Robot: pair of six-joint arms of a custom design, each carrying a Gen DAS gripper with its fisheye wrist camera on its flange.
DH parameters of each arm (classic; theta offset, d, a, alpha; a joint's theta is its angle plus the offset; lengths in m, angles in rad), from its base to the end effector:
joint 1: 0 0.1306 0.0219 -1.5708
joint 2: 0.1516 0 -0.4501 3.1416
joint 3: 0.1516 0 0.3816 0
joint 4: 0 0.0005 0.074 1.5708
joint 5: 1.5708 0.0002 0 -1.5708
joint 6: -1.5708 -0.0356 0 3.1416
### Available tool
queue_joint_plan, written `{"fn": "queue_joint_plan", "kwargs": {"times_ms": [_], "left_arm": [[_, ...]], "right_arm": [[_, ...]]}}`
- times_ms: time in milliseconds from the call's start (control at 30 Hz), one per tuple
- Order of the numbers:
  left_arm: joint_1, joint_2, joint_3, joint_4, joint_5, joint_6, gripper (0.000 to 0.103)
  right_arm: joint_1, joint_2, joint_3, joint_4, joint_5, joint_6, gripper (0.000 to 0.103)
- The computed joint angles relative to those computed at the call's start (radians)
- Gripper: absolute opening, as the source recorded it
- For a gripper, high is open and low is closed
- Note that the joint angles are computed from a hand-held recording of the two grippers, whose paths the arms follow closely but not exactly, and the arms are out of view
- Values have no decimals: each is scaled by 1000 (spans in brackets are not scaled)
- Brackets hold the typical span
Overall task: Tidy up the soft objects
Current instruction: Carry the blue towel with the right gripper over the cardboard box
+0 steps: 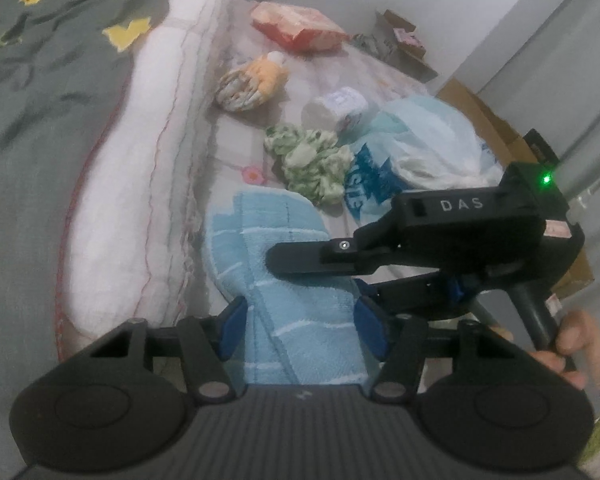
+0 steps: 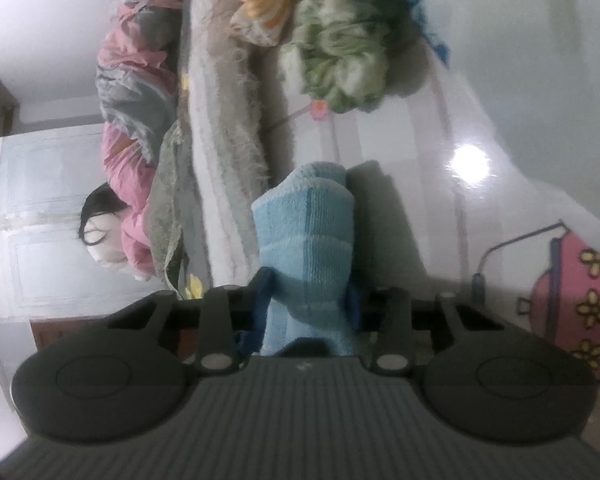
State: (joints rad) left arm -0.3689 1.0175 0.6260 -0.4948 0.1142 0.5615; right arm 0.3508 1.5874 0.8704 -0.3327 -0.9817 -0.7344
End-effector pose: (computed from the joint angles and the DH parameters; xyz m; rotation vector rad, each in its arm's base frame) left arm 0.2480 -0.1008 0.3144 -0.1918 2.5208 -0.5331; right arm 0.3951 0.1756 0.2422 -0.1325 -2.6331 -1.5540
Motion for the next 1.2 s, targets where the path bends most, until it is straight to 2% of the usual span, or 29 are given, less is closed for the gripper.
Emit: {"fn": "queue_joint_plan", "kwargs": {"times_ms": [167,367,400,600,633,700,733,800,900,1067,1100,1133,1200], "left_arm": [[-13,-56,16,-14,-30,-9,54],[-73,-105,69,-43,-113,-7,54],[-88,-107,80,-43,-129,-8,54],[-166,-71,145,13,-183,-16,53],[-178,-56,157,34,-183,-20,54],[-204,-21,179,75,-180,-23,54],[-217,1,192,95,-177,-27,54],[-240,54,222,141,-158,-36,53],[-274,147,277,195,-117,-55,54],[-333,325,396,253,-30,-88,54],[-344,368,428,260,-8,-92,54],[-352,401,453,262,9,-92,54],[-369,480,517,261,50,-95,55]], "right_arm": [[2,-33,17,6,-17,27,28],[2,-93,45,17,-37,48,26],[-2,-115,65,-3,-37,72,26],[-52,-172,109,-64,-37,145,26],[-88,-199,121,-96,-35,191,26],[-106,-210,127,-107,-33,205,26],[-152,-234,143,-140,-26,246,26],[-175,-241,147,-152,-24,261,26],[-267,-265,160,-207,-25,323,26],[-448,-285,171,-289,-27,413,26],[-514,-288,172,-303,7,416,26],[-524,-282,177,-323,-20,446,26],[-592,-270,187,-358,-3,477,26]]}}
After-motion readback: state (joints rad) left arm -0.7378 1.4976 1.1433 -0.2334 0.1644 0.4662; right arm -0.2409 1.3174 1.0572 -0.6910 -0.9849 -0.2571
